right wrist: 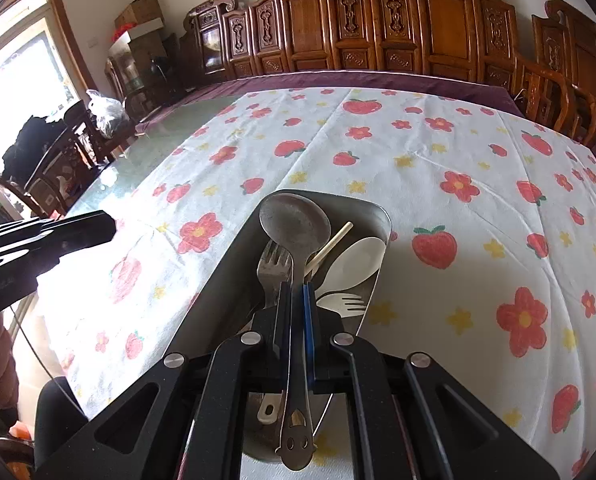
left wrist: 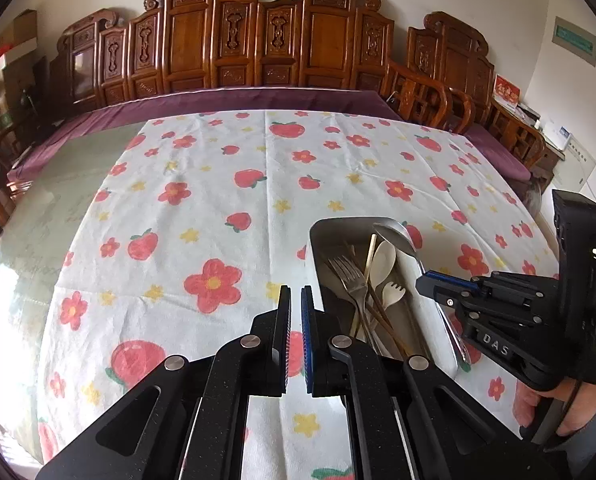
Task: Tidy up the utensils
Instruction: 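Lower the metal spoon into the tray and open the right gripper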
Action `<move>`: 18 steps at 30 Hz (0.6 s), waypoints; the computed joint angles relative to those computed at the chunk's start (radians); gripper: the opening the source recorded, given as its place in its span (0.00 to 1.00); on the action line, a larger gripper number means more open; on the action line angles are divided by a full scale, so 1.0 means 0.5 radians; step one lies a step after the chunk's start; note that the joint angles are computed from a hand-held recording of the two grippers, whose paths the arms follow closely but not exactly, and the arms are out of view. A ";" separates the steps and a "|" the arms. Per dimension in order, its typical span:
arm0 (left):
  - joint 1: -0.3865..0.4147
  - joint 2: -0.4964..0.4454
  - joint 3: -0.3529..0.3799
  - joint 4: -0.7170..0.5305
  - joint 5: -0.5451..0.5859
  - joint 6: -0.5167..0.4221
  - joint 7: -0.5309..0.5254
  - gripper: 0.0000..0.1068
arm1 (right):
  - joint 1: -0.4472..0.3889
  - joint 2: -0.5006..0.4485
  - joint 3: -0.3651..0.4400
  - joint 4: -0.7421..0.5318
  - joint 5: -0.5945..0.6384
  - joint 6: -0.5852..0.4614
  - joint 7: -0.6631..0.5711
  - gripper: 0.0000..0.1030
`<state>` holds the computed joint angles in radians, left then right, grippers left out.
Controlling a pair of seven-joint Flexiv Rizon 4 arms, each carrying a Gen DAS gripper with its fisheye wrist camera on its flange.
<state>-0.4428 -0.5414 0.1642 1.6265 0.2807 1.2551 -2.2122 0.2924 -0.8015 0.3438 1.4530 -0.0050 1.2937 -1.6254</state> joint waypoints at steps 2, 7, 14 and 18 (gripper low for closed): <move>0.001 0.011 0.005 0.017 0.003 0.005 -0.008 0.03 | 0.028 -0.034 -0.028 -0.058 -0.009 -0.041 0.043 0.07; 0.005 0.036 0.014 0.056 0.017 0.020 -0.032 0.03 | 0.099 -0.109 -0.094 -0.175 -0.043 -0.130 0.130 0.07; 0.013 0.047 0.014 0.079 0.026 0.026 -0.046 0.03 | 0.120 -0.185 -0.071 -0.290 -0.038 -0.222 0.141 0.07; 0.016 0.048 0.012 0.081 0.029 0.027 -0.047 0.03 | 0.157 -0.205 -0.123 -0.322 -0.057 -0.241 0.158 0.07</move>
